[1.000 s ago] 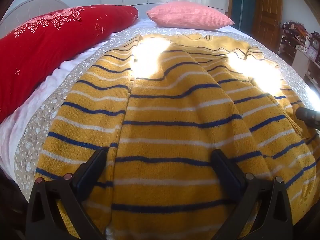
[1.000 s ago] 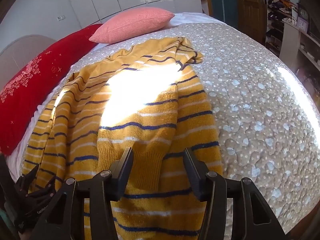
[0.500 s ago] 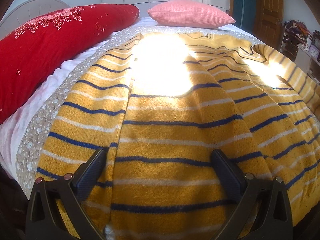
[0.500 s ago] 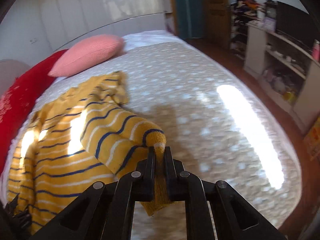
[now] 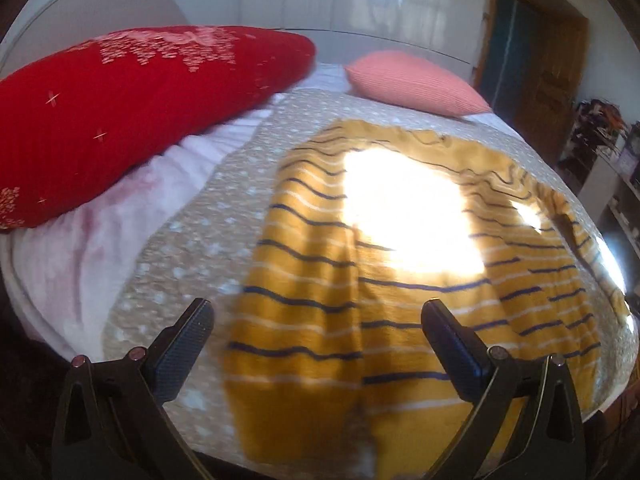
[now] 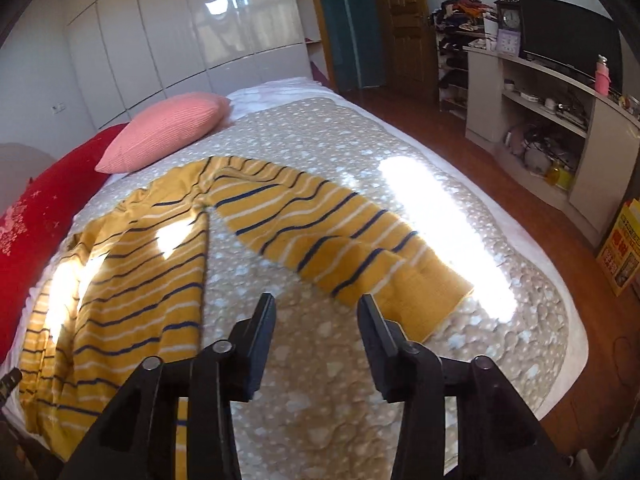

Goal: Fold small clothes

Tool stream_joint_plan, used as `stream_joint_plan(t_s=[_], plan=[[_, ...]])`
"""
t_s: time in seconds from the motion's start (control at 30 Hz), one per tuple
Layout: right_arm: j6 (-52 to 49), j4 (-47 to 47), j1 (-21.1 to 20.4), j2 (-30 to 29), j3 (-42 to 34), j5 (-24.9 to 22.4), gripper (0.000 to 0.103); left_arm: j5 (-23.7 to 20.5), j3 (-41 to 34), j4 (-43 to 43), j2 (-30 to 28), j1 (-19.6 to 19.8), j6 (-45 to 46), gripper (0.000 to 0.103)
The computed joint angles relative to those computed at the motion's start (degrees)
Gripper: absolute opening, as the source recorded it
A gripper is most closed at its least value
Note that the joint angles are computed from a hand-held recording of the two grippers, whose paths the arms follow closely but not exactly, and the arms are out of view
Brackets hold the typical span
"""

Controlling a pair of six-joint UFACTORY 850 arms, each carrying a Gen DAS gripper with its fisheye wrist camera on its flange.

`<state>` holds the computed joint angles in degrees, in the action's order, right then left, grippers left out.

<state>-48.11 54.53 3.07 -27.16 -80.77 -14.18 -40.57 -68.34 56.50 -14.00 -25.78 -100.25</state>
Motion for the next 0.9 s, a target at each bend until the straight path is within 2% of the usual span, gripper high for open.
stream_joint_plan(t_s=[0.03,0.1,0.2,0.27,0.33,0.37,0.4,0.43,0.47,0.53,0.57,0.6,0.67,0.77,0.87,0.9], plan=[[-1.97,1.67,0.47,0.05,0.65,-0.21,0.050,0.25,1.05,-1.75,0.69,1.45,0.46,0.103],[-2.62,2.06,1.25,-0.10,1.48,-0.94,0.050,5.15,3.81,-4.28,2.26,4.43,1.33,0.103],[1.19,-1.59,2.31,-0.77,1.74,-2.55,0.050,10.81,3.58,-13.73,1.27,7.62,11.66,0.103],[3.02,-3.56,2.99,-1.06,1.71,-2.83,0.050,12.19,2.59,-17.44,-0.56,8.53,15.75,0.093],[4.41,-5.59,3.52,-0.68,2.23,-2.29,0.050,7.79,0.59,-14.28,-2.83,7.79,14.93,0.050],[5.61,-7.17,3.71,-0.50,2.32,-1.94,0.050,8.22,0.44,-14.22,-2.49,7.86,15.69,0.039],[6.99,-8.89,3.92,-0.21,2.52,-1.44,0.050,9.51,1.03,-13.88,-1.60,8.42,15.52,0.012],[8.14,-10.41,4.04,0.10,2.74,-0.85,0.050,8.56,0.86,-13.86,-1.13,9.12,15.58,0.010],[8.99,-11.61,4.08,0.40,2.94,-0.26,0.050,5.79,0.42,-11.43,-1.01,9.57,13.65,0.010],[11.37,-14.28,4.06,0.71,3.01,0.60,0.050,-2.72,-1.24,-7.18,-1.67,10.66,11.37,0.010],[12.35,-15.08,4.00,0.80,2.98,0.85,0.050,-4.91,-1.55,-6.70,-1.66,11.92,11.03,0.010],[13.03,-15.38,3.93,0.77,2.87,0.92,0.050,-5.20,-1.33,-7.26,-1.20,13.35,11.22,0.012],[12.88,-14.17,3.90,0.79,2.88,1.00,0.050,-3.54,0.12,-8.44,0.59,15.56,11.34,0.016],[5.26,-5.30,3.63,1.08,3.44,0.10,0.050,-3.14,3.29,-6.58,3.70,14.64,7.64,0.018],[-1.15,1.91,3.46,0.93,3.68,-2.73,0.050,2.52,6.25,-7.27,6.52,11.91,6.92,0.033],[-2.80,3.66,3.34,0.79,3.65,-3.91,0.050,5.42,7.12,-8.08,7.29,10.85,6.70,0.043]])
